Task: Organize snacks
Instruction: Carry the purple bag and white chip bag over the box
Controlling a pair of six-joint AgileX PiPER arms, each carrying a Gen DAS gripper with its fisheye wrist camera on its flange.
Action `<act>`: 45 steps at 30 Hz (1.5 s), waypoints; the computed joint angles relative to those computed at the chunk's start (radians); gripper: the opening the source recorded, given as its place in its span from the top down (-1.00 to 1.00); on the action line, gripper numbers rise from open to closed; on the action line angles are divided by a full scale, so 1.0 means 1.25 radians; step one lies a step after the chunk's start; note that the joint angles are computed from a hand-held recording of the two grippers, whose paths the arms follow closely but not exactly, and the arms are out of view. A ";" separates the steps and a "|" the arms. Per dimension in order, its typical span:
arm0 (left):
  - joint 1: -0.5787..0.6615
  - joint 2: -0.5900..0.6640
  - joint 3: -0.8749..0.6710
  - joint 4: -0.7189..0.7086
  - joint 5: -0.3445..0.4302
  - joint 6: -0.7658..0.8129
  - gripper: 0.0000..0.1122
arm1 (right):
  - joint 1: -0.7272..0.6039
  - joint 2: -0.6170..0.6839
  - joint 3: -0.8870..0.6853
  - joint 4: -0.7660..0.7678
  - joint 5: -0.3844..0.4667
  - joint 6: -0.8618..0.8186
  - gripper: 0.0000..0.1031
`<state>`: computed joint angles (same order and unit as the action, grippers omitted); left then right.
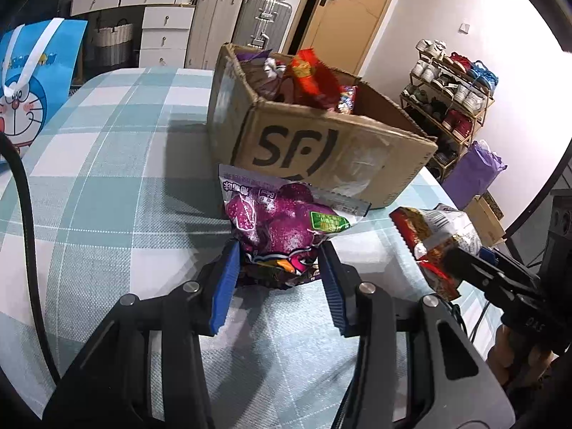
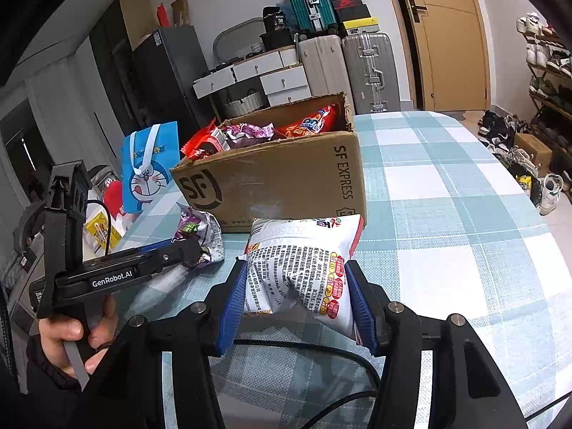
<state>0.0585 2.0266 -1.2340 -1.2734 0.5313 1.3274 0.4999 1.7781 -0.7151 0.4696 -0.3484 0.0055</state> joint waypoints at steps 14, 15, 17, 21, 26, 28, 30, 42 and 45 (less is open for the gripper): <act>0.006 -0.111 0.075 -0.044 0.046 0.060 0.26 | 0.006 -0.042 0.021 0.056 -0.011 -0.061 -0.05; 0.007 -0.119 0.079 -0.045 0.052 0.060 0.26 | 0.006 -0.049 0.026 0.058 -0.016 -0.063 -0.05; 0.005 -0.142 0.095 -0.052 0.055 0.065 0.26 | 0.007 -0.059 0.033 0.063 -0.019 -0.070 -0.05; 0.007 -0.172 0.112 -0.050 0.069 0.055 0.26 | 0.002 -0.075 0.044 0.052 -0.029 -0.061 -0.05; 0.004 -0.208 0.131 -0.050 0.074 0.051 0.26 | -0.005 -0.089 0.053 0.041 -0.032 -0.052 -0.05; 0.007 -0.219 0.136 -0.043 0.084 0.040 0.26 | -0.006 -0.093 0.059 0.033 -0.037 -0.042 -0.05; 0.006 -0.228 0.140 -0.042 0.085 0.038 0.26 | -0.010 -0.098 0.065 0.020 -0.041 -0.029 -0.05; -0.020 -0.282 0.149 -0.025 0.075 0.013 0.26 | -0.056 -0.113 0.084 -0.131 -0.044 0.101 -0.05; -0.024 -0.300 0.153 -0.021 0.072 0.001 0.26 | -0.070 -0.122 0.084 -0.154 -0.040 0.115 -0.05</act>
<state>0.0286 1.6519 -1.0426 -1.2991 0.6214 1.3289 0.4124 1.6251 -0.6099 0.2769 -0.3982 0.1491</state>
